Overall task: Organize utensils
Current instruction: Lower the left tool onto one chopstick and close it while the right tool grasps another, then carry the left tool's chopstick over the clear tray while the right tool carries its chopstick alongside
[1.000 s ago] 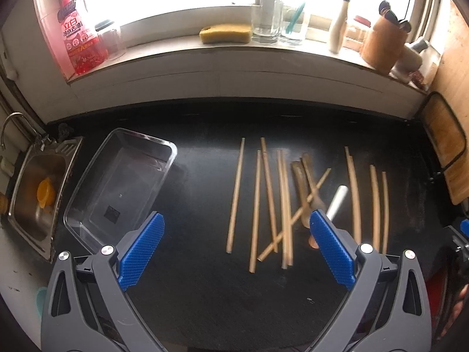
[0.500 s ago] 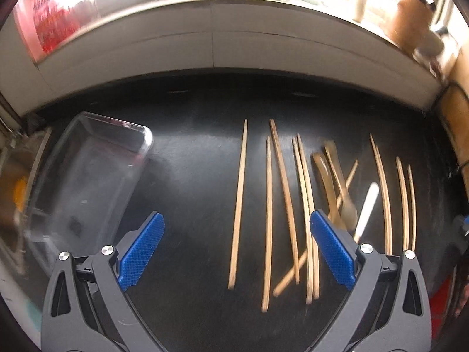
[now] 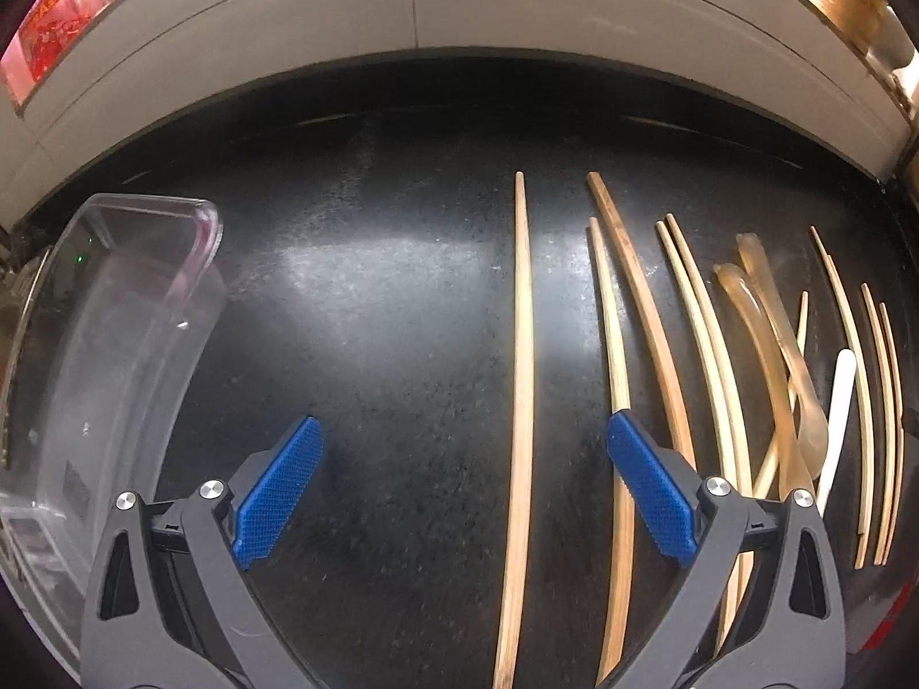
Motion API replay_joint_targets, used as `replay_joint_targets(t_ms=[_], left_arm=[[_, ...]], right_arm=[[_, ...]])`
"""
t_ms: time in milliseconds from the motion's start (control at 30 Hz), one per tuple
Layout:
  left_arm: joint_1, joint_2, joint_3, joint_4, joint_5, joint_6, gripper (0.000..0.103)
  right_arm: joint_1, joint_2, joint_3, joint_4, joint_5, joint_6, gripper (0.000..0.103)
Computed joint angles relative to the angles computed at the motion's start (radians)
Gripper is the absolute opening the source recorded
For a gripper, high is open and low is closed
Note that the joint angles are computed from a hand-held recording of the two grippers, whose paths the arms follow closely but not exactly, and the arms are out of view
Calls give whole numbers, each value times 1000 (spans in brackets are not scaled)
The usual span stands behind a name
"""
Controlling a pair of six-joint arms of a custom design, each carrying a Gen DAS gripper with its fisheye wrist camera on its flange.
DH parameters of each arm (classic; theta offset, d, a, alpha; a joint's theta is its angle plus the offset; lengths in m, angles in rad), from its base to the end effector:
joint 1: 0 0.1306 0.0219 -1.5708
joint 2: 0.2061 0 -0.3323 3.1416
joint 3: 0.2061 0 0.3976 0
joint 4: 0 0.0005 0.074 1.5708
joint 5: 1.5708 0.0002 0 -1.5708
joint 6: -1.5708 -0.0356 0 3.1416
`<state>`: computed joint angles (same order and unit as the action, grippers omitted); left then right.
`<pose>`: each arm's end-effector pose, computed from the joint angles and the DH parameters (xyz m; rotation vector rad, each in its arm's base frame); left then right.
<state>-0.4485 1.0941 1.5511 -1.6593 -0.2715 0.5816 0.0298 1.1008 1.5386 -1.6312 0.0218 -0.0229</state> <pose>0.3001 -0.1344 0.5252 -0.2471 2.6784 0.0728 0.3354 0.0087 0.5180 -0.0038 2.7637 -0.0162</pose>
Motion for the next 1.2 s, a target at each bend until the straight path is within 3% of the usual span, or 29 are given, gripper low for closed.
replay_joint_targets(t_ms=[267, 433, 600, 700, 733, 767, 800, 833, 867, 900, 967, 1000, 1200], left_arm=[[20, -24, -66, 116, -23, -80, 97], [10, -29, -70, 124, -43, -63, 97], [-46, -41, -84, 102, -91, 30, 97], [-54, -55, -96, 103, -100, 35, 96], [-58, -56, -96, 103, -99, 35, 93], [-63, -58, -93, 101, -101, 35, 82], [-71, -62, -95, 109, -110, 27, 74], [-106, -68, -91, 98, -129, 38, 51], [-114, -64, -86, 99, -129, 32, 36], [-121, -57, -81, 100, -123, 24, 32], [-136, -46, -74, 92, -124, 27, 13], [-141, -40, -66, 85, -119, 23, 9], [-107, -3, -22, 60, -58, 31, 6]], right_arm=[[-16, -9, -49, 67, -39, 19, 90], [-34, -11, -62, 80, -53, 25, 90], [-45, -18, -72, 76, -55, 30, 89], [-28, -26, -64, 66, -56, 33, 76], [-21, -33, -65, 68, -58, 39, 64], [-15, -38, -65, 68, -61, 42, 57], [-8, -41, -64, 68, -64, 47, 44], [-3, -43, -63, 67, -68, 52, 25], [1, -43, -61, 65, -74, 54, 12], [5, -42, -59, 60, -76, 52, 9], [12, -39, -54, 53, -73, 46, 8], [14, -39, -54, 52, -73, 41, 8], [5, -29, -34, 21, -98, 3, 8]])
